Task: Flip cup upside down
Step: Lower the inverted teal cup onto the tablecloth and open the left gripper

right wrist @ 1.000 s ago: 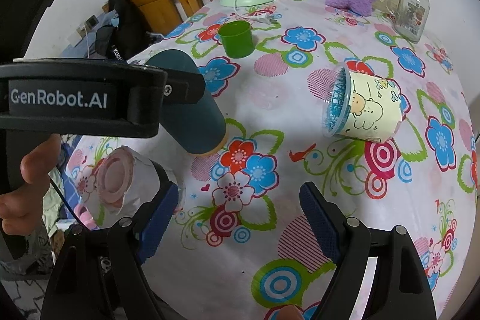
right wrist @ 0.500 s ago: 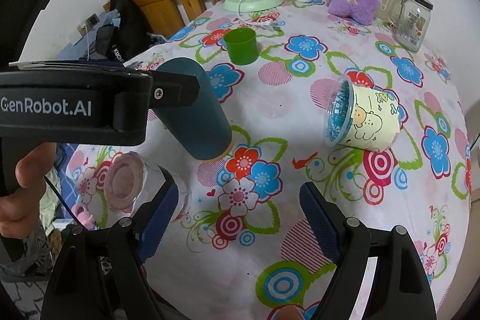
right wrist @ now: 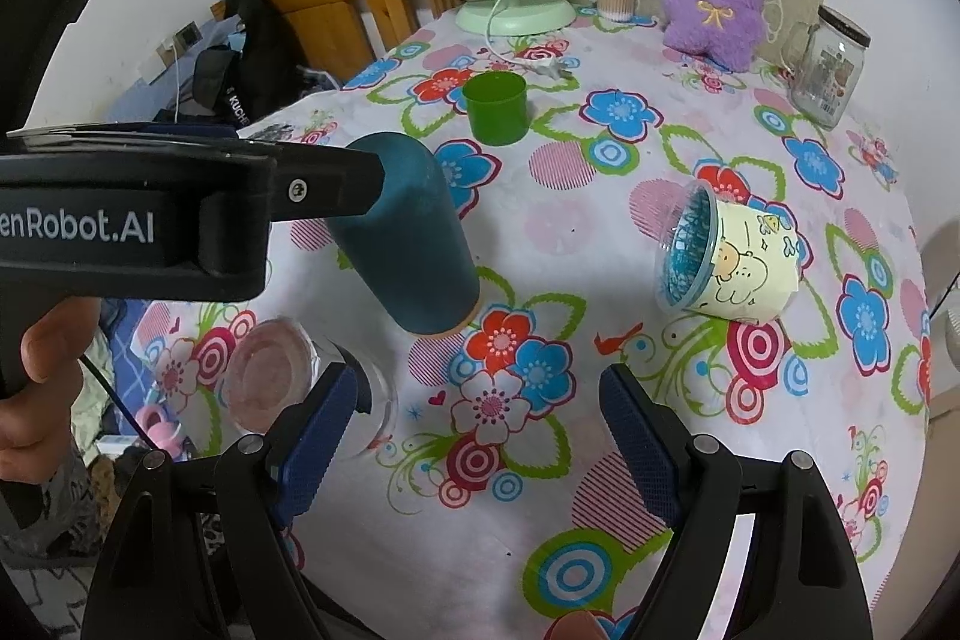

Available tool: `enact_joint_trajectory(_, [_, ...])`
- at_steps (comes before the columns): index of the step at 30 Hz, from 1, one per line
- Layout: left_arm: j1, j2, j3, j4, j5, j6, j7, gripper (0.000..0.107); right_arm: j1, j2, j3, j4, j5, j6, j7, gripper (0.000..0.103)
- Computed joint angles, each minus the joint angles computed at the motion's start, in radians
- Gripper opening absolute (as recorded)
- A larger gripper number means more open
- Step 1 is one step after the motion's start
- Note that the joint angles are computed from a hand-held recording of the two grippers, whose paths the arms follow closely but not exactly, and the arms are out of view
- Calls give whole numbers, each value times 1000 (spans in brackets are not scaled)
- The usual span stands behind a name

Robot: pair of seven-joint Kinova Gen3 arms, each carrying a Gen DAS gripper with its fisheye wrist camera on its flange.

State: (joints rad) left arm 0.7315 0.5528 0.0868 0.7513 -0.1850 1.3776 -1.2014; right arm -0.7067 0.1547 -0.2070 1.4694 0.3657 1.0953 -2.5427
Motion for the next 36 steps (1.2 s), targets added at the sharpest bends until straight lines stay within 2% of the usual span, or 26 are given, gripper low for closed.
enact_joint_trajectory(10, [-13,-55,8,88,-5,-69,16,103,-30,7,-1,-34,54,46,-43,85])
enact_joint_trajectory(23, [-39,-122,21,183,-23,-144,56,103,-55,8,-2,-59,100,61,-69,85])
enact_joint_trajectory(36, [-66,-201,36,304,-37,-278,100,103,-76,-2,-6,-75,167,77,-114,85])
